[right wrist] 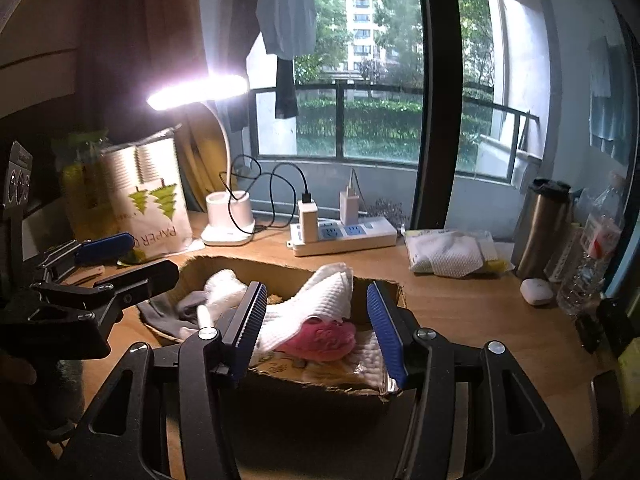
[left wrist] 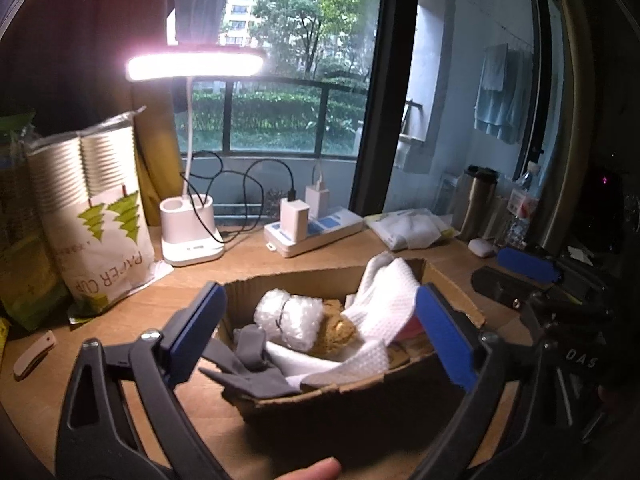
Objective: Organize soft objects
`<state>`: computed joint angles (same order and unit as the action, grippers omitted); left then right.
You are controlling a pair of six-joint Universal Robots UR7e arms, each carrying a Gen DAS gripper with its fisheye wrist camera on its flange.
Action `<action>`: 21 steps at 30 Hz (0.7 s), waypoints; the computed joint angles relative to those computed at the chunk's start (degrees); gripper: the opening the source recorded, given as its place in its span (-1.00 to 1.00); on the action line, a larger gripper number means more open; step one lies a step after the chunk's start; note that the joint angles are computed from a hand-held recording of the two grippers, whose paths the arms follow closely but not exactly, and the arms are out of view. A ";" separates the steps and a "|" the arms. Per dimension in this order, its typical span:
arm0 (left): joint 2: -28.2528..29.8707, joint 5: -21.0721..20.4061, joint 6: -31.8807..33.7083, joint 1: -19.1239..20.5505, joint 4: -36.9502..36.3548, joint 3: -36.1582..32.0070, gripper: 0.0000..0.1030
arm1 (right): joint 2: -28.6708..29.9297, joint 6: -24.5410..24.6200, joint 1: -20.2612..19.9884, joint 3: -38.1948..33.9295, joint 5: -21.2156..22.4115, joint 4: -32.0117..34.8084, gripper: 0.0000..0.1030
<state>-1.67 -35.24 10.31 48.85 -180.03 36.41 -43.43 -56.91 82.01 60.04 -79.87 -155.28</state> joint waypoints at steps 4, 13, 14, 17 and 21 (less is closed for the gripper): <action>-1.39 0.60 1.69 -1.15 -4.18 3.09 0.90 | -2.48 -0.47 -0.02 3.54 1.10 -1.90 0.24; -1.68 5.21 9.04 -3.79 -13.85 5.33 0.97 | -7.03 -1.10 -0.06 9.55 2.59 -5.38 0.46; -1.87 5.53 9.42 -4.03 -14.33 5.80 0.98 | -7.59 -1.23 -0.10 10.29 2.94 -5.73 0.52; -2.57 6.30 10.92 -4.98 -16.33 7.45 0.98 | -8.88 -1.47 -0.09 12.08 3.40 -7.11 0.58; -3.10 6.51 13.55 -6.01 -19.92 8.64 0.98 | -10.24 -1.40 -0.09 13.95 3.62 -9.33 0.63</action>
<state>-4.77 -28.74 23.87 42.84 -199.95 45.05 -53.67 -58.31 81.92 73.99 -76.25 -164.61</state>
